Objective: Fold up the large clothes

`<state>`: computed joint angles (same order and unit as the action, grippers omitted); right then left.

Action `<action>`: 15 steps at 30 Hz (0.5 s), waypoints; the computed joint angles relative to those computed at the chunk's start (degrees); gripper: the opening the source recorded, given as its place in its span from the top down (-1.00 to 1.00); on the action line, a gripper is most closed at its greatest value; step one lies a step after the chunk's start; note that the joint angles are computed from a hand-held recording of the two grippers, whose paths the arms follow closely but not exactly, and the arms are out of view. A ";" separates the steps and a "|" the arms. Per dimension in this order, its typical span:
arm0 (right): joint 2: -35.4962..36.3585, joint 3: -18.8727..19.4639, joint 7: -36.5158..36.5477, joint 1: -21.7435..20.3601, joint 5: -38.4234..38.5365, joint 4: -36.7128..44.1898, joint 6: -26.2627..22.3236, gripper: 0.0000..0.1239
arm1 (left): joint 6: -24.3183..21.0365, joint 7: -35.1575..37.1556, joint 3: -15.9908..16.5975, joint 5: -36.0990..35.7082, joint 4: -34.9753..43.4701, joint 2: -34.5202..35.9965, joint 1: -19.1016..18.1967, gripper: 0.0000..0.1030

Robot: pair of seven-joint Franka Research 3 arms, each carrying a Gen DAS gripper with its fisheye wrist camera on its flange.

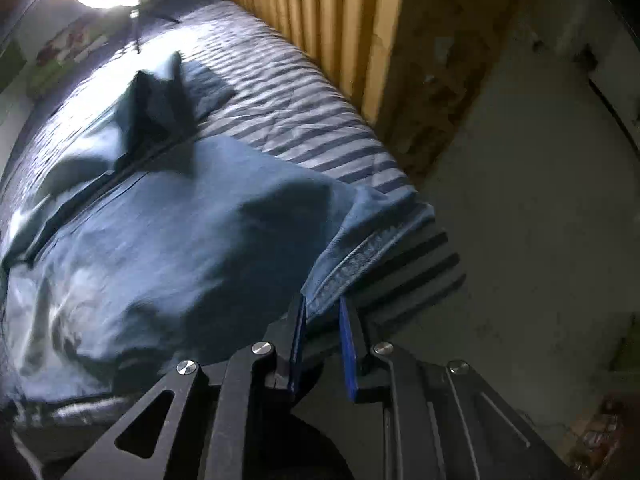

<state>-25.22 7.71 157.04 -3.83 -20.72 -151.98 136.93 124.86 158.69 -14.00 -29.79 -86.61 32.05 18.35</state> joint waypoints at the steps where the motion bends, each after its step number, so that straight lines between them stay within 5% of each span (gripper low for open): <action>1: -0.22 1.05 0.34 -0.06 -1.39 0.84 -0.73 0.74 | 0.30 -2.47 0.76 -0.50 2.47 1.59 0.31 0.62; 4: 2.48 4.58 1.17 1.19 -6.58 7.10 -2.86 0.72 | 3.82 -12.23 3.41 0.71 10.91 7.74 0.91 0.27; 8: 11.50 4.66 -0.88 5.57 -10.03 18.48 0.92 0.66 | -1.90 -23.32 5.43 6.42 24.19 17.42 2.12 0.02; 11: 21.74 4.19 -5.55 9.53 -10.08 29.99 3.73 0.57 | -8.99 -26.73 3.28 7.97 32.86 23.69 4.10 -0.06; 15: 35.31 3.64 -13.19 13.73 -4.73 44.39 8.11 0.51 | -10.71 -27.45 0.39 8.73 35.06 26.15 5.15 -0.26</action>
